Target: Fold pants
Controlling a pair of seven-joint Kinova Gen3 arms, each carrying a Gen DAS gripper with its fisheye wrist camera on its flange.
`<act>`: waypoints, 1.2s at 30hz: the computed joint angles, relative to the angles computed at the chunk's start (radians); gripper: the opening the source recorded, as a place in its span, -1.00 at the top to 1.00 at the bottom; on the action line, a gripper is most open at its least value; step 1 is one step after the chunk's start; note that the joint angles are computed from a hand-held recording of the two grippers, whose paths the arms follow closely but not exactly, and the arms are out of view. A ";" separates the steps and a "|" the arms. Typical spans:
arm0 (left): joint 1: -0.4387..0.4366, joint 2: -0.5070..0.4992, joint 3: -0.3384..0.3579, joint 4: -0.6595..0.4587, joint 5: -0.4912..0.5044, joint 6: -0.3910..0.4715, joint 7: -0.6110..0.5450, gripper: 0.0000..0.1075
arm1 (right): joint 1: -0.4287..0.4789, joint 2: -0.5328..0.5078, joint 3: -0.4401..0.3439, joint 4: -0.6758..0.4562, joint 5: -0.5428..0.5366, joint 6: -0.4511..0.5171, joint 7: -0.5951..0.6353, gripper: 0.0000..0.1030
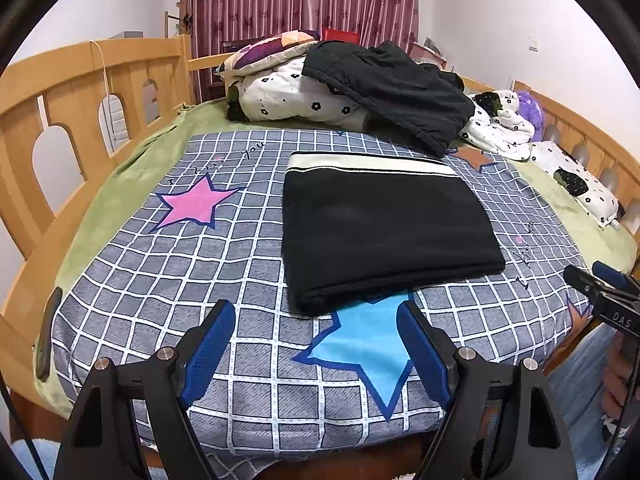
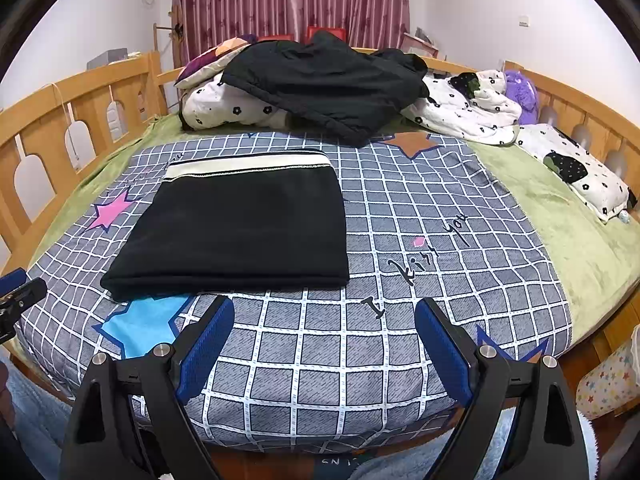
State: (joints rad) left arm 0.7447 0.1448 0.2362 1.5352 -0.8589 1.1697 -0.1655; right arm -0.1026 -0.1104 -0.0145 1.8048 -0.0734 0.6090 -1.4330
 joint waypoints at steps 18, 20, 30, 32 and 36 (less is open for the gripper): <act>0.038 0.045 -0.026 -0.038 -0.002 0.021 -0.042 -0.52 | 0.003 0.004 0.003 -0.001 -0.002 -0.003 0.001 -0.76; 0.039 0.048 -0.026 -0.041 0.000 0.023 -0.041 -0.52 | 0.003 0.005 0.005 -0.002 -0.006 -0.002 0.003 -0.76; 0.033 0.046 -0.029 -0.045 0.017 0.018 -0.047 -0.52 | 0.002 0.003 -0.001 0.003 -0.002 -0.008 0.002 -0.76; 0.033 0.048 -0.029 -0.047 0.018 0.019 -0.050 -0.52 | 0.002 0.003 -0.002 0.003 0.002 -0.009 -0.003 -0.76; 0.037 0.052 -0.030 -0.050 0.017 0.023 -0.051 -0.52 | 0.001 0.002 -0.003 0.004 0.006 -0.010 -0.008 -0.76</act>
